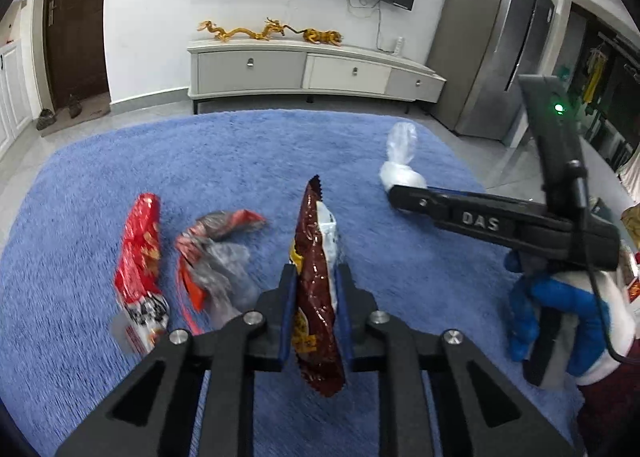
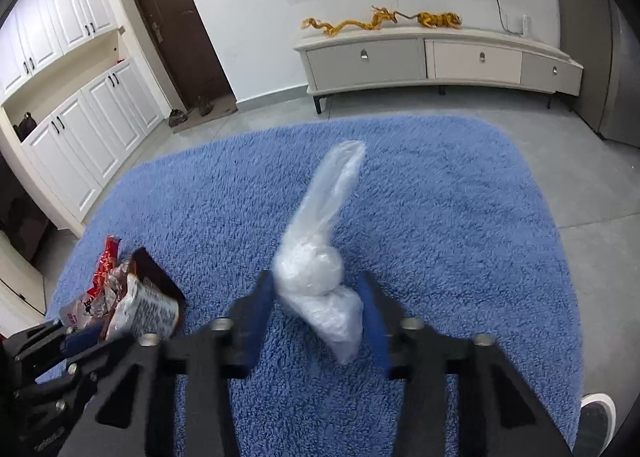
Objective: Collect trash
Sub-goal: 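Carry both bags over the trash bin and open both tools to drop them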
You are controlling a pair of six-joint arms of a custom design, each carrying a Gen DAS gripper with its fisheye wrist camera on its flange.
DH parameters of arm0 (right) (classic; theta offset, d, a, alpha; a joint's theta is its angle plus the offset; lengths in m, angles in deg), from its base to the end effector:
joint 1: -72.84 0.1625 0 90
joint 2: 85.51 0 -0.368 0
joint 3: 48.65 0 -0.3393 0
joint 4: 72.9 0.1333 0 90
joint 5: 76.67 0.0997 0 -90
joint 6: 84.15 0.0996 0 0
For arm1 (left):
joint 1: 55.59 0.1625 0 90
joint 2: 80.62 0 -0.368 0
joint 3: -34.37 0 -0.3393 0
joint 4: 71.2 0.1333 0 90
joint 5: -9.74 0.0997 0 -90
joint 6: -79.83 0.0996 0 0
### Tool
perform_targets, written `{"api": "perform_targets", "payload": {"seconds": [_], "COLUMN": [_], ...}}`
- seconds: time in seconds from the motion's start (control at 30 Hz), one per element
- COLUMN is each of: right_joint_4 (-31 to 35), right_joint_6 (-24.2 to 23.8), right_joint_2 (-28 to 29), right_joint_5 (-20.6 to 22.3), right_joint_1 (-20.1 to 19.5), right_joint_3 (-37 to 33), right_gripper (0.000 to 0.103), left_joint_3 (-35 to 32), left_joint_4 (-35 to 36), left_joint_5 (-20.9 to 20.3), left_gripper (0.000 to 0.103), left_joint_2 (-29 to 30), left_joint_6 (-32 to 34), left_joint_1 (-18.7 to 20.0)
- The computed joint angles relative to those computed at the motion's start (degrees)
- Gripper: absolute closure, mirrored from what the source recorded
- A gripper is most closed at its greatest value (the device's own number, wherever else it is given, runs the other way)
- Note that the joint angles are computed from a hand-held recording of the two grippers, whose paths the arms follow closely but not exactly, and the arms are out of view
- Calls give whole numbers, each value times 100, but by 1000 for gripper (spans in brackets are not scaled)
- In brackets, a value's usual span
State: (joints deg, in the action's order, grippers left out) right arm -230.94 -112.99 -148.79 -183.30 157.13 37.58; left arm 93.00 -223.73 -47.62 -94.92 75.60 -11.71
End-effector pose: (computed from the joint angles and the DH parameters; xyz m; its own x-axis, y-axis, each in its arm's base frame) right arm 0.0430 -0.6233 0.3621 -0.8514 -0.0787 0.5186 -0.3886 0.7586 -0.5229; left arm -0.3895 -0.6340 -0.0322 -0.7537 0.4403 -0.4879 0.6309 0.6928 -0.3493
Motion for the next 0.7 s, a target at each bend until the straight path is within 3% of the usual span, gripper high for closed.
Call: {"api": "perform_targets", "payload": {"seconds": [0.23,0.7], "right_joint_4": [-234,-824], "right_joint_6": [-100,63], "right_joint_2": [-615,-2641], "right_joint_5": [136,-58], "right_joint_1": [21,182], "right_joint_3": [763,2827], "right_gripper": [75,75], "left_joint_3": [904,2569], "left_joint_4": [-392,-1245], "left_joint_5": [-65,63], "left_gripper": [86,86], "left_joint_2": [-476,-1438], "left_joint_6": [-207,-648], "left_joint_1": [-248,-968]}}
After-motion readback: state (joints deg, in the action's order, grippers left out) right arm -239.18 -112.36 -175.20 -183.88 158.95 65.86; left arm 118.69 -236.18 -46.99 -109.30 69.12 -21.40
